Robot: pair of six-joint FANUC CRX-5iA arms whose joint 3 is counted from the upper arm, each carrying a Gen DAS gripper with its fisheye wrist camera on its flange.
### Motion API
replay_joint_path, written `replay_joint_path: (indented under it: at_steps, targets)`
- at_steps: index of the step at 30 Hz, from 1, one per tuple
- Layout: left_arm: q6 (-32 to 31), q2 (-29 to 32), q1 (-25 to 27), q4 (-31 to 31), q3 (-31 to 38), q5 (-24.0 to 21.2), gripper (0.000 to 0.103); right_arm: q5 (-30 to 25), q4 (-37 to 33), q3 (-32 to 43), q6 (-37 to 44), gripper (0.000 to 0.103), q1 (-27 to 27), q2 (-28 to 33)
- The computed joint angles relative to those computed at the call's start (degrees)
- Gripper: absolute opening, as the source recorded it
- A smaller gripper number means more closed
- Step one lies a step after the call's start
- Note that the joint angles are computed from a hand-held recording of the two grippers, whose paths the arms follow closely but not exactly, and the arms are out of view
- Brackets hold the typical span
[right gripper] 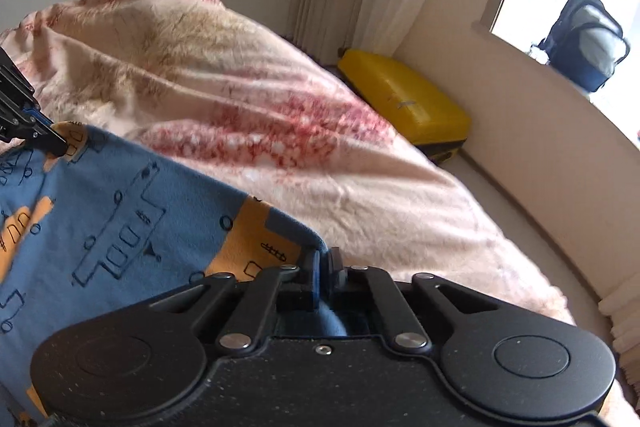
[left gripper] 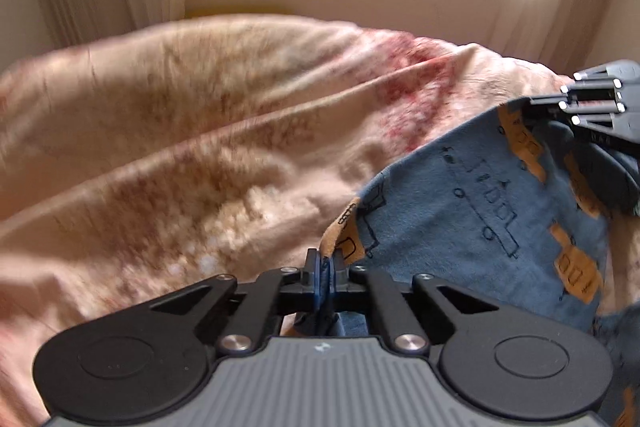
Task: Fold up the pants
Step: 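Lift the waistband with both tools and fold it over toward the leg cuffs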
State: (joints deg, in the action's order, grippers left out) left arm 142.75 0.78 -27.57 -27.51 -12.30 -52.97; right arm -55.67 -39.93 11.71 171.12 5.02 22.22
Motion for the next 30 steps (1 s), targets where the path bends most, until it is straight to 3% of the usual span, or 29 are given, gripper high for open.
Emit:
replay_joint_path:
  at_steps: [6,12,16,23,30]
  targets:
    - [5.18,-1.62,-11.64,-12.32,3.61,-7.32,0.004,-4.47,-8.86,-3.89,10.07,0.001,-7.29,-6.17]
    - [9.44,-1.98,-24.42,-22.82,5.72,-13.72,0.004,-15.02,-15.47,-8.96,18.36,0.001,-19.35,-13.94]
    - [8.82,-1.07,-31.56,-26.45,6.33,-17.19,0.004,-22.61,-17.91,-12.52,25.35,0.001,-27.84,-18.05]
    - [3.84,2.54,-39.3,-24.31,6.56,-18.48,0.004,-34.69,-16.25,-16.4,29.75,0.001,-40.75,-19.74]
    - [6.06,6.63,-42.6,-21.43,5.69,-17.9,0.004,-33.77,-8.61,-23.03,35.15,0.001,-43.53,-20.18]
